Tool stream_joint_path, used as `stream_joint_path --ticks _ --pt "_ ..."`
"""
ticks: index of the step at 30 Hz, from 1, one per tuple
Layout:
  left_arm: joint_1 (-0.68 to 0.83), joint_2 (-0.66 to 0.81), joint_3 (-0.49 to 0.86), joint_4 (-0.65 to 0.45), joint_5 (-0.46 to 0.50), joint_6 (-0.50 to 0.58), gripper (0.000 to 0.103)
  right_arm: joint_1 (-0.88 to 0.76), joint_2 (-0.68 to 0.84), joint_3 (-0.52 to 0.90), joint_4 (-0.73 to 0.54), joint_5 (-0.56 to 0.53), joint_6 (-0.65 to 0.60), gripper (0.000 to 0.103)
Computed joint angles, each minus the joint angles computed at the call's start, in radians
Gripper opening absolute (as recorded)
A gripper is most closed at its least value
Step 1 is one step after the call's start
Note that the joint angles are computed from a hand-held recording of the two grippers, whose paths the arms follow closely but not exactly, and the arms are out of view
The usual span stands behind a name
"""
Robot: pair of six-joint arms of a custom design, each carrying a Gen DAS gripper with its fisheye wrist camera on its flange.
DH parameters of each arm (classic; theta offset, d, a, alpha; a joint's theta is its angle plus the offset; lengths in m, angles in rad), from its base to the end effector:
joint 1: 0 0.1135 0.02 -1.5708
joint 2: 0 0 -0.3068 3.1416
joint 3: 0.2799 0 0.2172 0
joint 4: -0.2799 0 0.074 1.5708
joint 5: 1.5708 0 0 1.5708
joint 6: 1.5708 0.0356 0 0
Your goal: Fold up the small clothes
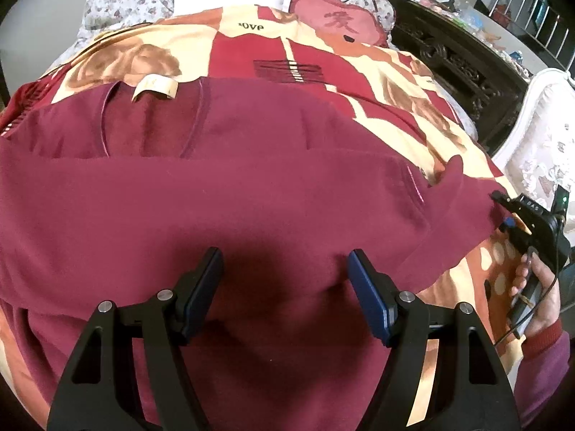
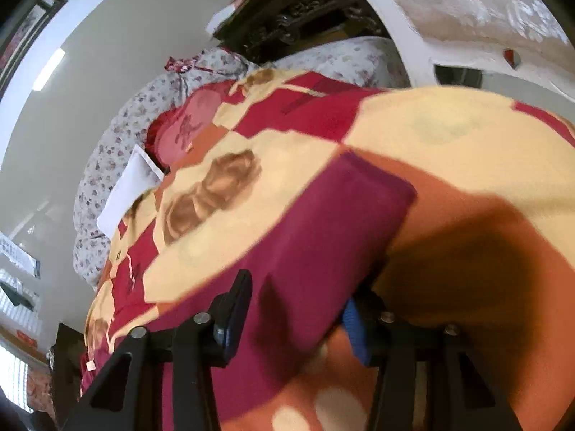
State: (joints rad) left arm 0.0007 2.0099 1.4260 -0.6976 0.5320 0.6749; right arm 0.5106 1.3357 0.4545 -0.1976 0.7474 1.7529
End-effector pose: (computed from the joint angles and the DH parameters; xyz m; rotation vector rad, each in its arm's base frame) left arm 0.3875 -0.0178 0.2258 0.9736 2.4606 -0.5521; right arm 0.1644 0.0644 0.2008 1.5005 1.7133 0.1373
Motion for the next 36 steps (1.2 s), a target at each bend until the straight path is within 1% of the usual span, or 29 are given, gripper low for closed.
stream_joint_path --ticks 1,2,3,4,5,6,8,10,13,14,15,18,21,23,24,26,27,28,32,34,36 --pt "0.0 -0.001 0.0 -0.001 -0.002 0.0 0.072 -0.004 -0.006 -0.009 0.011 -0.008 -0.003 0.007" --pt "-0.001 -0.004 0.0 0.0 0.0 0.0 0.072 0.028 -0.021 -0.01 -0.011 0.023 0.037 0.007" --pt "0.0 -0.009 -0.003 0.006 0.004 -0.001 0.072 0.082 -0.037 0.004 -0.069 0.079 0.094 0.007" --pt "0.0 -0.011 -0.004 0.013 0.006 -0.003 0.072 0.156 -0.04 0.048 -0.2 0.142 0.188 0.007" --pt "-0.001 -0.013 -0.005 0.023 0.008 -0.01 0.072 0.228 -0.026 0.103 -0.364 0.189 0.304 0.007" --pt "-0.003 -0.01 -0.001 0.029 0.007 -0.019 0.072 0.282 -0.013 0.14 -0.481 0.212 0.398 0.007" --pt "-0.012 0.005 0.017 0.025 0.002 -0.046 0.072 0.381 -0.003 0.169 -0.644 0.212 0.568 0.007" --pt "-0.023 0.017 0.024 0.037 -0.003 -0.075 0.072 0.411 -0.007 0.153 -0.652 0.181 0.603 0.007" --pt "-0.049 0.035 0.015 0.068 -0.053 -0.091 0.072 0.417 0.0 0.094 -0.56 0.126 0.597 0.007" --pt "-0.051 0.038 0.006 0.083 -0.057 -0.096 0.072 0.425 -0.002 0.072 -0.528 0.123 0.614 0.007" --pt "-0.05 0.036 -0.009 0.103 -0.056 -0.097 0.072 0.44 -0.001 0.062 -0.522 0.13 0.642 0.007" --pt "-0.049 0.014 -0.06 0.157 -0.064 -0.081 0.072 0.477 0.008 0.096 -0.592 0.151 0.692 0.007" --pt "-0.045 0.012 -0.058 0.147 -0.061 -0.07 0.072 0.502 0.0 0.169 -0.688 0.188 0.675 0.007" --pt "-0.038 0.018 -0.041 0.125 -0.052 -0.073 0.072 0.507 0.001 0.24 -0.754 0.229 0.642 0.007" --pt "-0.037 0.019 -0.036 0.118 -0.049 -0.076 0.072 0.509 -0.002 0.283 -0.774 0.257 0.6 0.007" --pt "-0.033 0.019 -0.03 0.108 -0.048 -0.075 0.072 0.487 0.003 0.349 -0.776 0.276 0.493 0.007" --pt "-0.031 0.02 -0.026 0.103 -0.045 -0.073 0.072 0.469 0.009 0.391 -0.763 0.284 0.411 0.007" --pt "-0.027 0.02 -0.021 0.096 -0.042 -0.071 0.072 0.461 0.011 0.409 -0.742 0.289 0.361 0.007" --pt "0.002 0.028 0.016 0.041 -0.018 -0.054 0.072 0.399 0.027 0.476 -0.492 0.266 0.011 0.007" --pt "0.027 0.038 0.06 -0.007 0.001 -0.041 0.072 0.356 0.056 0.502 -0.317 0.216 -0.186 0.007" --pt "0.068 0.057 0.13 -0.071 0.034 -0.025 0.072 0.304 0.117 0.546 -0.15 0.137 -0.373 0.007"
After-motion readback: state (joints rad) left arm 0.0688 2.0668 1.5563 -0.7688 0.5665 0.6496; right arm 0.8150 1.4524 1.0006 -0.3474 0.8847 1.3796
